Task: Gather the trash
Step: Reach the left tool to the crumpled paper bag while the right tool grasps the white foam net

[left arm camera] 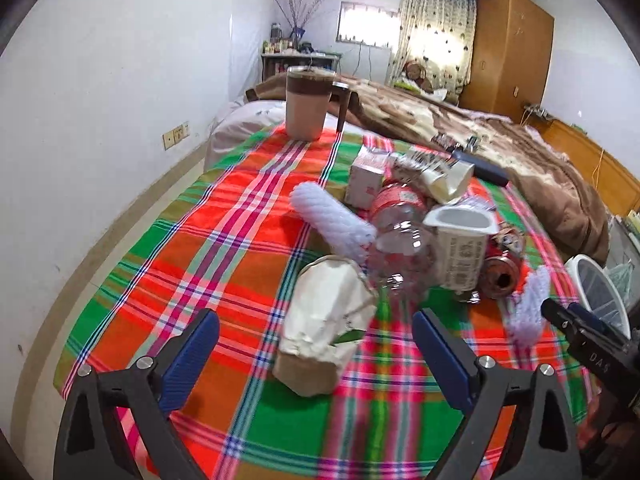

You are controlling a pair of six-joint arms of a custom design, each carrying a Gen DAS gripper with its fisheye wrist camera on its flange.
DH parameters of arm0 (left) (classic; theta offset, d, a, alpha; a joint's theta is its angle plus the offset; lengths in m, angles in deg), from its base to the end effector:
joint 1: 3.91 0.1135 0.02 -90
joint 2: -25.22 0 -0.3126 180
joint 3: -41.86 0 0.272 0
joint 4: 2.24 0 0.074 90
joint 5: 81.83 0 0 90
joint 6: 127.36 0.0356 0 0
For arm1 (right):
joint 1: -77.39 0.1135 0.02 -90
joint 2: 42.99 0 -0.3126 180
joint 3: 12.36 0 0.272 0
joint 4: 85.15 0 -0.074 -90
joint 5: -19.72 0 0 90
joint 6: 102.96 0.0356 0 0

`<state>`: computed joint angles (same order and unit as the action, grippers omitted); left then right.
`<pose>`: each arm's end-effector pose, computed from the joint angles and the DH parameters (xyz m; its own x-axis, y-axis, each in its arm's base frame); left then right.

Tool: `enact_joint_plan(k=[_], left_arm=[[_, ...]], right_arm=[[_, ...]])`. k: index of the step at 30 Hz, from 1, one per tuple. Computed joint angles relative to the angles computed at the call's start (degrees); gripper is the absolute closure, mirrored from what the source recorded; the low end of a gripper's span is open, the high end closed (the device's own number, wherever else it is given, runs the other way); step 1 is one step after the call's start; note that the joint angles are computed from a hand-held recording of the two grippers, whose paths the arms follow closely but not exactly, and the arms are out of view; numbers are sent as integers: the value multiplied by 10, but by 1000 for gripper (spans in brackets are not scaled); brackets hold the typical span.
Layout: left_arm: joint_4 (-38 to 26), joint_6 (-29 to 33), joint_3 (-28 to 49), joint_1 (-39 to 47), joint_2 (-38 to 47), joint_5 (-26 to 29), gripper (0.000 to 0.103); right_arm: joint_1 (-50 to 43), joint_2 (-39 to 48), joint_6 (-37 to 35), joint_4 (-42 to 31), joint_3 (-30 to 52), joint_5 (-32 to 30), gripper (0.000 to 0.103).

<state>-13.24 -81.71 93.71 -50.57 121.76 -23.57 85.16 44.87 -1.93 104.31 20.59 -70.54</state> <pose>0.2248 -0.2110 0.1466 -0.6955 -0.1292 -0.7068 -0.0995 0.9915 -0.0833 0.2393 0.0328 0.1252 -0.7195 0.0949 -0.6880 -0.0007 0.9905 0.1374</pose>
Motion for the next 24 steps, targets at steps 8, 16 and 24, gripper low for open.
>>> enact_joint_plan(k=[8, 16, 24], left_arm=[[22, 43, 10, 44, 41, 55, 12], [48, 64, 16, 66, 78, 98, 36], [68, 62, 9, 66, 76, 115, 58]], right_arm=[[8, 23, 19, -13, 24, 7, 32], [10, 34, 26, -29, 39, -12, 44], [-2, 31, 42, -15, 30, -48, 64]])
